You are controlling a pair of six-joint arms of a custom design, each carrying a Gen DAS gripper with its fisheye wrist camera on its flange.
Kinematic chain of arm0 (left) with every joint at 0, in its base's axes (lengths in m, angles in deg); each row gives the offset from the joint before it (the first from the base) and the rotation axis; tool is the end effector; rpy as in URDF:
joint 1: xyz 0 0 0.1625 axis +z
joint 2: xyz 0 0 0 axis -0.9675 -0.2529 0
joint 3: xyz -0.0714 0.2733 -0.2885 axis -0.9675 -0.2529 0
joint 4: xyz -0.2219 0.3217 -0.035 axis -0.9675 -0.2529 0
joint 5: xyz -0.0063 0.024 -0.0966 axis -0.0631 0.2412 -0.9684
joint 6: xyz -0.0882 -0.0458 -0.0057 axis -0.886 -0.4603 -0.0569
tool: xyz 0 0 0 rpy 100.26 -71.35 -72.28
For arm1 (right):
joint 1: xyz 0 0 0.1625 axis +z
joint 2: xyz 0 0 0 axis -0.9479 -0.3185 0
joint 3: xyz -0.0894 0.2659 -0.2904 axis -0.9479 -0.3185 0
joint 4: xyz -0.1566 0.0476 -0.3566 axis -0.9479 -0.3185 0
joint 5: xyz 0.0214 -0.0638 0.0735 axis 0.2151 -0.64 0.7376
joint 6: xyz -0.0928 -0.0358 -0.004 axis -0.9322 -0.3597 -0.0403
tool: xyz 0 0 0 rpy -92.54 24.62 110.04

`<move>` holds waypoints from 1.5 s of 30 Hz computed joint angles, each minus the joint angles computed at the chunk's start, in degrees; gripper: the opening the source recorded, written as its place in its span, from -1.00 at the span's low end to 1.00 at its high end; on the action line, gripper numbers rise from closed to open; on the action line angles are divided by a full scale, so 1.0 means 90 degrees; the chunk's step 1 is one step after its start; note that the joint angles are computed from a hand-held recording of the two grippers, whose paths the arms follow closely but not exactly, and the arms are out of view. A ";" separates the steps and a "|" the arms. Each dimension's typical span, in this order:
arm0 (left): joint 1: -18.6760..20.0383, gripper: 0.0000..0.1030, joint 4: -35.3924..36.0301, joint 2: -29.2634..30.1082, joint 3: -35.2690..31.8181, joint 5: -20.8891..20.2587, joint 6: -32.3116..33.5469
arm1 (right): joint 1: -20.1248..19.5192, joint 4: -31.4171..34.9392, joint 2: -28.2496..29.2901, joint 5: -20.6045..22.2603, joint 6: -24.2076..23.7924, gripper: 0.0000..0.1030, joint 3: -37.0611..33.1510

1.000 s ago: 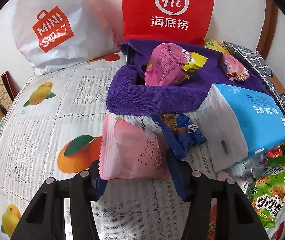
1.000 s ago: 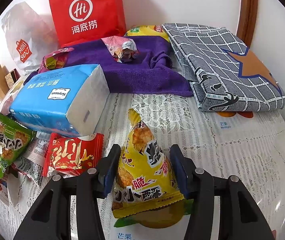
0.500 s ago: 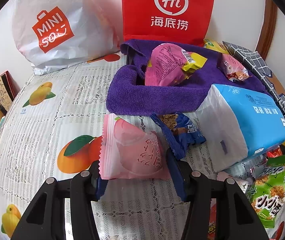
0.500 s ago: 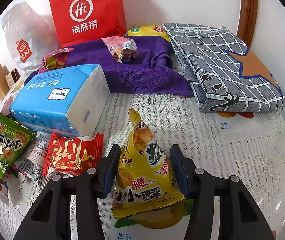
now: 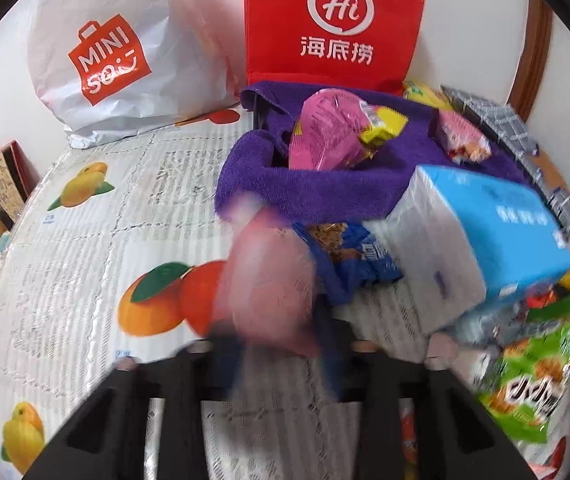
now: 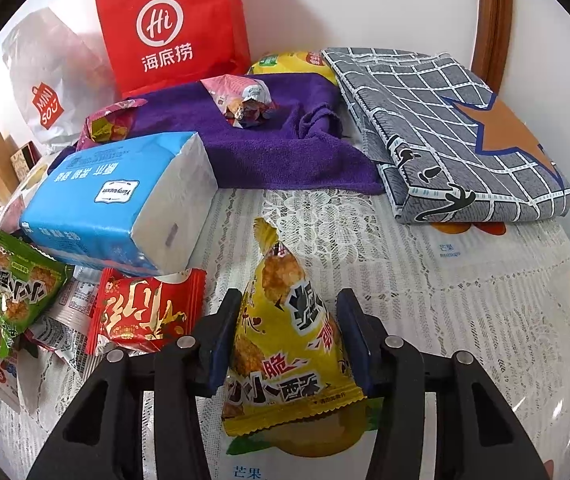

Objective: Organize snacks
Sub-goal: 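Grasp and lift the pink translucent packet with the left tool while the right tool holds the yellow bag, then carry the pink packet and yellow bag toward the purple towel with both tools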

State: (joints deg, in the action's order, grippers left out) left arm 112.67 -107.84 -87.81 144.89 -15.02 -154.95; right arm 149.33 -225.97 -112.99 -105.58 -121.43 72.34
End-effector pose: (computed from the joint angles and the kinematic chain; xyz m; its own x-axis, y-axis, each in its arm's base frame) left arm -0.2956 -0.5032 0.0217 -0.6725 -0.3021 -0.6757 0.2625 0.7563 -0.5993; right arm -0.0160 -0.6111 0.3128 -0.6729 -0.4218 0.6077 -0.6595 0.7142 -0.2345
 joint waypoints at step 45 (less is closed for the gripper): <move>-0.1182 -0.63 -0.1773 -0.0156 -0.0100 -0.0780 0.0885 | 0.0865 0.0241 -0.1693 0.0462 0.0008 -0.14 0.1231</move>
